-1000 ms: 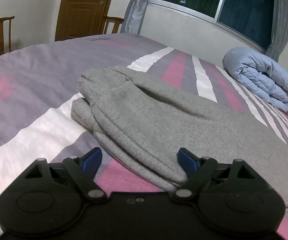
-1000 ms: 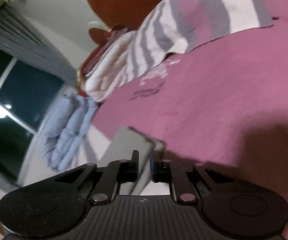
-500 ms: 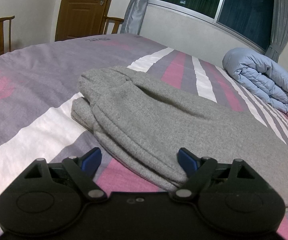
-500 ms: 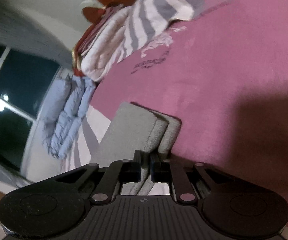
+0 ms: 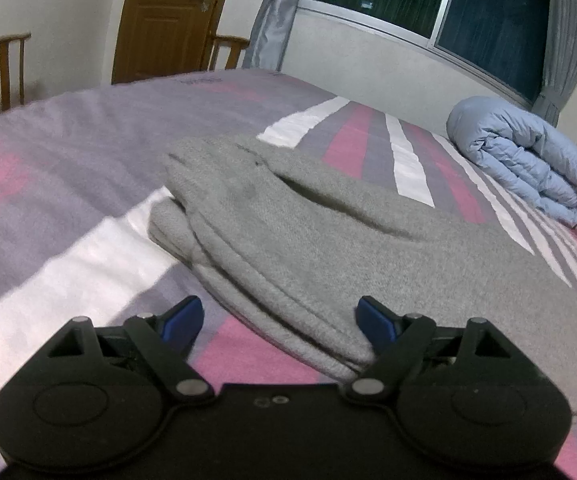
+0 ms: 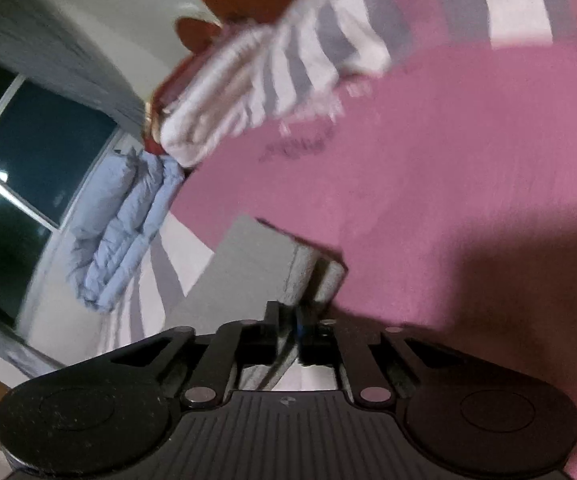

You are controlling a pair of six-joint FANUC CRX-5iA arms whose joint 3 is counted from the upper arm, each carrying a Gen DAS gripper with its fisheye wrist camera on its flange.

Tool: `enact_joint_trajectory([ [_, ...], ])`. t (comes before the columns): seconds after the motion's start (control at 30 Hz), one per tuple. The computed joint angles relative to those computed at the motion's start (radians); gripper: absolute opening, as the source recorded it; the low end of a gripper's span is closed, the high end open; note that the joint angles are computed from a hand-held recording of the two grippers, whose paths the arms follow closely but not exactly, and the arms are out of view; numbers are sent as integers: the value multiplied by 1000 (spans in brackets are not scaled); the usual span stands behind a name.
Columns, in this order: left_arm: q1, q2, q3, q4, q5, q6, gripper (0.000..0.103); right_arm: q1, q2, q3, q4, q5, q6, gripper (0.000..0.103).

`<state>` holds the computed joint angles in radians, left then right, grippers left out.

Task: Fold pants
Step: 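Open both grippers and smooth the folded sweatpants flat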

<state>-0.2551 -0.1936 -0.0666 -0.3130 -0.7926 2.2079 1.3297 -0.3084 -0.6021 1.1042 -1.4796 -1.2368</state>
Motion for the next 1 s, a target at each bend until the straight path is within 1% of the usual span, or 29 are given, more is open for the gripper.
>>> enact_joint_trajectory([
  [0.03, -24, 1, 17, -45, -21, 5, 78, 18, 25, 29, 1, -41, 36, 13],
  [0.07, -52, 2, 34, -94, -34, 7, 78, 27, 39, 41, 27, -46, 72, 13],
  [0.13, -92, 12, 62, -147, -45, -8, 78, 28, 80, 97, 46, -13, 222, 13],
  [0.17, -107, 22, 76, -152, -44, -34, 78, 20, 102, 122, 62, 28, 292, 13],
  [0.2, -122, 30, 87, -158, -40, -61, 78, 4, 118, 138, 82, 107, 357, 13],
  [0.27, -163, 51, 112, -179, -41, -121, 81, -24, 175, 204, 70, 215, 488, 14],
  [0.3, -179, 62, 122, -186, -43, -150, 81, -39, 201, 233, 62, 285, 561, 14],
  [0.33, -194, 75, 132, -198, -51, -169, 83, -50, 236, 265, 50, 333, 623, 14],
  [0.37, -203, 87, 139, -207, -60, -177, 85, -53, 269, 298, 24, 356, 685, 14],
  [0.4, -200, 99, 144, -197, -69, -188, 85, -59, 313, 345, -24, 378, 781, 14],
  [0.43, -174, 103, 135, -150, -60, -206, 88, -54, 353, 382, -70, 364, 853, 16],
  [0.47, -147, 98, 118, -102, -40, -216, 88, -51, 388, 415, -104, 337, 911, 17],
  [0.5, -128, 92, 111, -72, -33, -219, 88, -50, 409, 429, -104, 321, 932, 18],
  [0.53, -132, 87, 113, -91, -39, -201, 87, -49, 410, 438, -106, 316, 934, 18],
  [0.57, -147, 77, 112, -137, -39, -174, 86, -45, 394, 419, -79, 320, 897, 18],
  [0.6, -161, 65, 105, -178, -28, -156, 86, -39, 370, 380, -23, 325, 839, 18],
  [0.63, -160, 60, 97, -181, -16, -161, 87, -33, 355, 357, 10, 319, 819, 18],
  [0.67, -156, 67, 102, -172, -23, -168, 88, -28, 357, 364, 8, 299, 843, 19],
  [0.73, -145, 86, 113, -139, -46, -181, 89, -41, 386, 420, -75, 260, 933, 30],
  [0.77, -139, 90, 120, -122, -56, -187, 87, -47, 397, 451, -144, 239, 964, 42],
  [0.8, -133, 90, 129, -107, -61, -198, 85, -58, 397, 459, -180, 252, 985, 42],
  [0.83, -129, 83, 131, -97, -43, -203, 85, -57, 404, 467, -172, 241, 989, 42],
  [0.87, -122, 74, 126, -87, -5, -217, 85, -59, 412, 478, -143, 246, 995, 42],
  [0.9, -117, 84, 145, -74, 7, -244, 85, -65, 412, 473, -98, 282, 995, 42],
  [0.97, -104, 134, 208, -25, -8, -320, 86, -90, 446, 524, -82, 347, 1043, 42],
  [1.0, -91, 168, 246, 21, -16, -378, 86, -108, 475, 567, -83, 386, 1080, 42],
])
